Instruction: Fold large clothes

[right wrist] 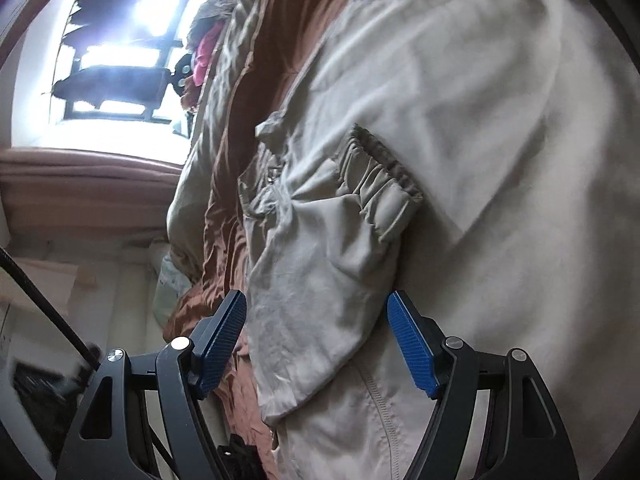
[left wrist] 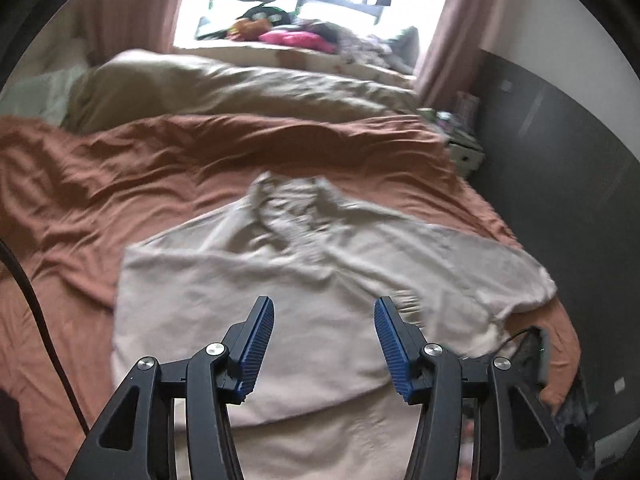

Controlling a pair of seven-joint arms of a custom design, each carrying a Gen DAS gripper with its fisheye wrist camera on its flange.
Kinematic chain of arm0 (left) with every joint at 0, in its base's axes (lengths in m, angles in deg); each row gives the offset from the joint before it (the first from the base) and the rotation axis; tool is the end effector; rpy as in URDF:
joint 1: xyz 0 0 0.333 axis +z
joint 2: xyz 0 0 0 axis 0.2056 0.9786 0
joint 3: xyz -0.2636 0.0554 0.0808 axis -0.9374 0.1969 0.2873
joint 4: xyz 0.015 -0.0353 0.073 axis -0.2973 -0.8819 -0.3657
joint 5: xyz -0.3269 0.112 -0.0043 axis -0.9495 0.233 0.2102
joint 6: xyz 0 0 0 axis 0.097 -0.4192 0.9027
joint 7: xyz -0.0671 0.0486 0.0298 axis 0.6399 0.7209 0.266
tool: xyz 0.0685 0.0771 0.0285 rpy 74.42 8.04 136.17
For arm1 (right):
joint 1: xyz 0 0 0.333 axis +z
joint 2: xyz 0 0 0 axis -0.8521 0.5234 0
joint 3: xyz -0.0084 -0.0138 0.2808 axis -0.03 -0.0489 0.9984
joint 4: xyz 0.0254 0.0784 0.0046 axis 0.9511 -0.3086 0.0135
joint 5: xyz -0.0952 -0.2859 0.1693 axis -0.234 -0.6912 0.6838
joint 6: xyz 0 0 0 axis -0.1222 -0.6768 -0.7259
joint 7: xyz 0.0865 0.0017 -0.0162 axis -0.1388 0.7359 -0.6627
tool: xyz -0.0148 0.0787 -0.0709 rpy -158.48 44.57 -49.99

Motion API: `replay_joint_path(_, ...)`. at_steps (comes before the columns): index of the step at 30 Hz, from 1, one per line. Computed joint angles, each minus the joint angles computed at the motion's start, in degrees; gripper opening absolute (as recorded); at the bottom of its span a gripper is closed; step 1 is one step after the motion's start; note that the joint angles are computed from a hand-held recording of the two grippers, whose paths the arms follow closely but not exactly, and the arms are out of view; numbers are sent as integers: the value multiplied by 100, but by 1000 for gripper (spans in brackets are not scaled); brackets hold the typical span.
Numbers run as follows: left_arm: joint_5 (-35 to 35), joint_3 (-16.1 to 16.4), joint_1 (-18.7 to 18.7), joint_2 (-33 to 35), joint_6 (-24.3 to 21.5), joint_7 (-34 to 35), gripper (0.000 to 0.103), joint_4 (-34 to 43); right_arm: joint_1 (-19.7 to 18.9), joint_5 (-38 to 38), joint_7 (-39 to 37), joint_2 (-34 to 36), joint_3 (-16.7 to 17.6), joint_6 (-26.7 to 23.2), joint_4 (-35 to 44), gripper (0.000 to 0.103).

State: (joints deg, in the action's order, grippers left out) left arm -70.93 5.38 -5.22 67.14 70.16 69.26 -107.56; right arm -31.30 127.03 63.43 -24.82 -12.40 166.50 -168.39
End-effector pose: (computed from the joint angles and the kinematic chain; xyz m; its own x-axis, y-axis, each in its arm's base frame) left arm 0.4372 -0.3044 0.6407 0.0063 -0.9706 0.2408 -0.7353 -0.1677 -0.6566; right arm 0.3731 0.1957 0.6549 -0.1433 -0.5302 -0.8357 -0.8582 0.4871 -0.1618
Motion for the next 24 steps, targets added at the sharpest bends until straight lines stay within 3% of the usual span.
replay_joint_path(3,-135,114,122,-510,-66,-132,54,-717,-18,75,55,31,-70,-61,25,72)
replay_joint_path(7,-545,237,274,-1146,-86,-57,54,-1664,-286,-431,219,128,-22,-429,267,72)
replay_joint_path(11,-701,223,419,-1624,-31,-67,54,-2473,-514,-952,241,229,4,-762,540,72)
replay_joint_path(16,-826,115,645,-2145,176,-377,54,-3343,-451,-903,-254,372,-163,-1244,899,72)
replay_joint_path(22,-1385,118,765,-2647,1194,-1432,54,-4492,-502,-630,-835,733,-203,-1755,1262,71)
replay_joint_path(24,-1426,45,885,-2760,1242,-1765,54,-4703,-522,-470,-1021,887,-194,-1785,1339,62)
